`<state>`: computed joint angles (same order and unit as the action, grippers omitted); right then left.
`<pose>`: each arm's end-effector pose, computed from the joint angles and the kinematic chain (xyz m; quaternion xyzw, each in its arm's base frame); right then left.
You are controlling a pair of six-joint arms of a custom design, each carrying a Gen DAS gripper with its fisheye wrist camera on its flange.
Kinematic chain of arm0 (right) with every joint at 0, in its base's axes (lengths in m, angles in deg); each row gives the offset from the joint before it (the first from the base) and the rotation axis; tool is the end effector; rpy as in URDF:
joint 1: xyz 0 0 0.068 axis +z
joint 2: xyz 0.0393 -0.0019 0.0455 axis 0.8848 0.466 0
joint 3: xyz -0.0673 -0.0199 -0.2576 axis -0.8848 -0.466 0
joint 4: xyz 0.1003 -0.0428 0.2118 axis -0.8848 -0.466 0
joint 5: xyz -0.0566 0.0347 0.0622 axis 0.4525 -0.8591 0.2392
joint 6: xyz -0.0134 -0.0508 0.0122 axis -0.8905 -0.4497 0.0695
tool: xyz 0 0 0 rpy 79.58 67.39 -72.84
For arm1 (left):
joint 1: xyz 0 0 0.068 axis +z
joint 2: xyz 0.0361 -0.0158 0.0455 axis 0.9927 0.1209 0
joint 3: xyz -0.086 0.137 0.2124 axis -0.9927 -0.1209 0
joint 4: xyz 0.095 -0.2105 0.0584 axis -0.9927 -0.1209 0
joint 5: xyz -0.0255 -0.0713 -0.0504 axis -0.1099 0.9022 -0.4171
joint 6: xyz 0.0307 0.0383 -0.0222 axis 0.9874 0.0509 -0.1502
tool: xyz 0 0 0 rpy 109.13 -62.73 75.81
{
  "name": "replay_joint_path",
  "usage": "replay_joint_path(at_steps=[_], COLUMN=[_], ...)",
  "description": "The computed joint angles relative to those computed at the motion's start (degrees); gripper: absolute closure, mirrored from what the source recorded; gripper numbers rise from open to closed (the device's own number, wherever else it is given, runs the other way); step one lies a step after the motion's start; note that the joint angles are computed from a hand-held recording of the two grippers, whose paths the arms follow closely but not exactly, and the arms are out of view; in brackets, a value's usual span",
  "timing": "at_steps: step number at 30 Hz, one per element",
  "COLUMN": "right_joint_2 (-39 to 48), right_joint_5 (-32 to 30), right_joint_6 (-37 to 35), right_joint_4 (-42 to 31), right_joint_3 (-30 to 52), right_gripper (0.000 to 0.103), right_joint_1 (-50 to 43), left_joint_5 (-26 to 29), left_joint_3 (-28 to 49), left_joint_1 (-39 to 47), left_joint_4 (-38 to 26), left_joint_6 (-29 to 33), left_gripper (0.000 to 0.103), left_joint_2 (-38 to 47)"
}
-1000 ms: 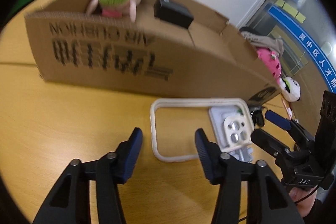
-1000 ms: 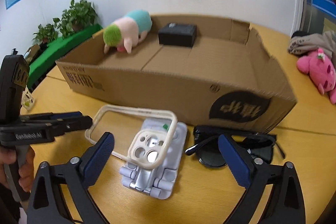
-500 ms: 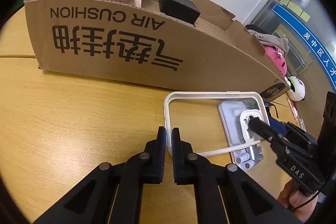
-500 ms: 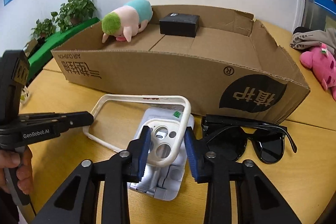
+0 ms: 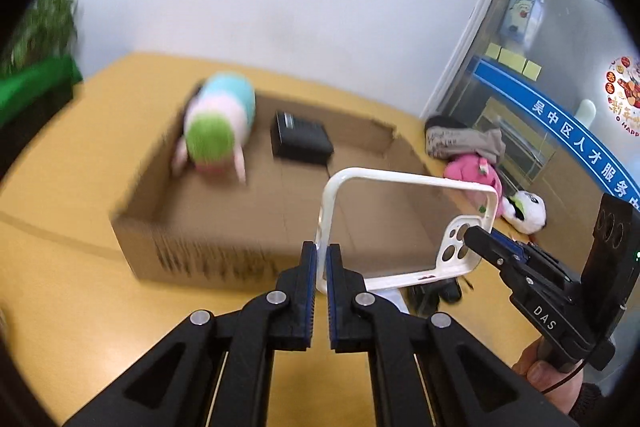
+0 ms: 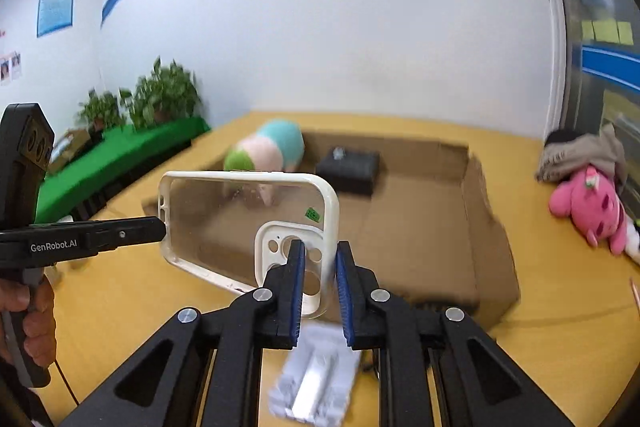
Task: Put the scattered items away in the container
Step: 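Lift and carry the phone case with the left gripper over the box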
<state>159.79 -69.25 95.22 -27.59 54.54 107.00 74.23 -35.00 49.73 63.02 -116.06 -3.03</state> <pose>0.1638 0.1482 0.1702 -0.1582 0.8410 0.1361 0.4992 0.1450 -0.0907 0.1891 0.0227 0.8829 -0.1929 0.4274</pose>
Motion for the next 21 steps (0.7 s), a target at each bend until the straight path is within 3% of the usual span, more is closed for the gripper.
replay_joint_path(at_steps=[5,11,17,21], right_joint_2=[5.6,21.4,34.9,43.8], right_joint_5=[-3.4,-9.4,-13.0,-15.4], right_joint_6=[-0.7,1.2,5.7,7.0], right_joint_4=[1.7,2.1,-0.8,-7.2], right_joint_3=[8.5,21.7,32.9,41.6], right_gripper=[0.087,0.087,0.087,0.086], right_joint_1=[-1.3,-4.1,-5.8,-7.1], left_joint_5=[5.6,8.3,5.8,5.7], left_joint_3=[9.0,15.8,20.4,23.4], left_joint_1=[11.1,20.2,22.4,23.9], left_joint_4=[-4.4,-6.3,-6.5,-5.8], left_joint_6=[9.5,16.9,22.9,24.1], left_gripper=[0.099,0.099,0.099,0.099], left_joint_2=[3.2,12.3,25.3,35.2])
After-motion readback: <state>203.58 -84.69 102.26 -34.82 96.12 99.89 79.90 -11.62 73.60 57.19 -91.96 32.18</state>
